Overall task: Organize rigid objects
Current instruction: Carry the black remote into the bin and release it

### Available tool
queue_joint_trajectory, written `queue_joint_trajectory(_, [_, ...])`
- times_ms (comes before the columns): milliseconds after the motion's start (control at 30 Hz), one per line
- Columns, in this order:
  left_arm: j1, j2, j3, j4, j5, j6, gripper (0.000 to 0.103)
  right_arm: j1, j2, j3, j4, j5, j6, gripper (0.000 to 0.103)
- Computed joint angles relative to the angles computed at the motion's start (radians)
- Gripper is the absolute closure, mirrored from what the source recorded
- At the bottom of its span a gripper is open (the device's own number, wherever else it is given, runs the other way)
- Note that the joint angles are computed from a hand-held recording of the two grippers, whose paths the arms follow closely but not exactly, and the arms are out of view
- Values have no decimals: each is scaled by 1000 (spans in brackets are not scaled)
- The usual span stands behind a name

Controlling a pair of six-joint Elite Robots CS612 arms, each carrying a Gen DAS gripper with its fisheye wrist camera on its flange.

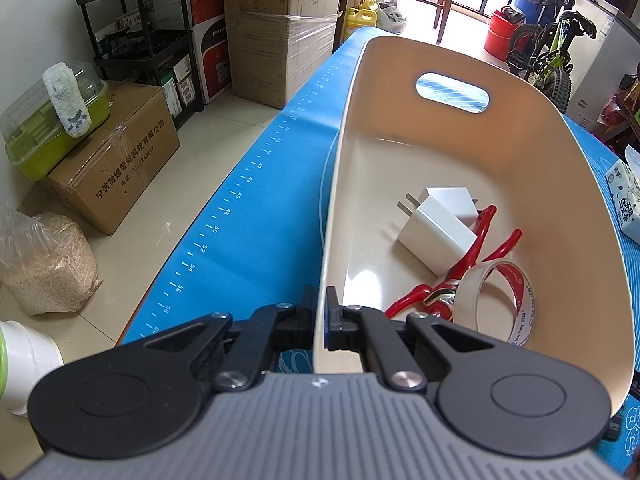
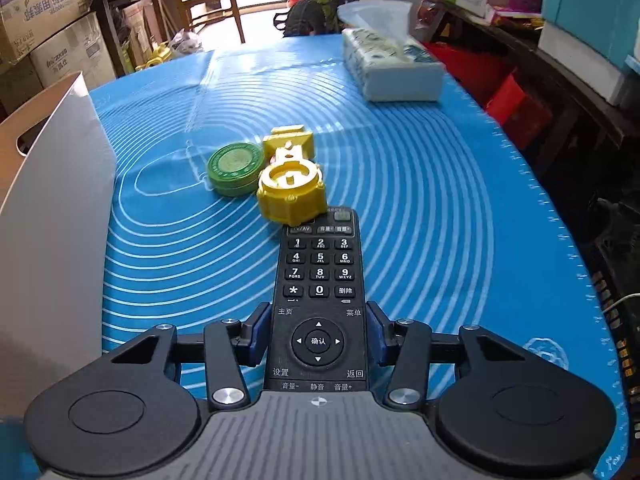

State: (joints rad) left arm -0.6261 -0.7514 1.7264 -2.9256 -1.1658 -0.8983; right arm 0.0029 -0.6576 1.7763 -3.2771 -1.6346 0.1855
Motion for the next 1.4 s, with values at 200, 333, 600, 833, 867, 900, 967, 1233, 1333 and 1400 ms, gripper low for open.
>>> queue_joint_trajectory(200, [0,0,-1,1,0,0,98,-23,-32,37,-1,45,22,49])
queue_joint_trajectory(333, [0,0,0,1,0,0,98,-32,-57,61,5,88,5,49])
queue_joint_trajectory(600, [0,0,-1,0,0,0,98,-38,-104,106,4,138,-37,49])
queue_joint_trajectory(833, [0,1,-1,1,0,0,98,-38,-129,120,-53,145,-71,49])
queue_joint_trajectory(867, [0,0,0,0,-1,-1,98,-37,-132,119,-59,149,-76,49])
queue_joint_trajectory(900, [0,0,-1,1,0,-1,98,-36,-136,117,-66,155,-81,49])
queue_joint_trajectory(967, [0,1,-1,1,0,0,98,-32,-140,108,-80,166,-94,49])
queue_joint_trajectory(1233, [0,1,-1,1,0,-1,98,3,-130,28,-127,241,-126,49])
queue_joint_trajectory(1333, [0,1,-1,1,0,0,98,25,-117,-11,-137,280,-145,49])
queue_joint_trajectory(1400, [0,1,-1,1,0,0,98,43,-104,-40,-133,296,-160,49])
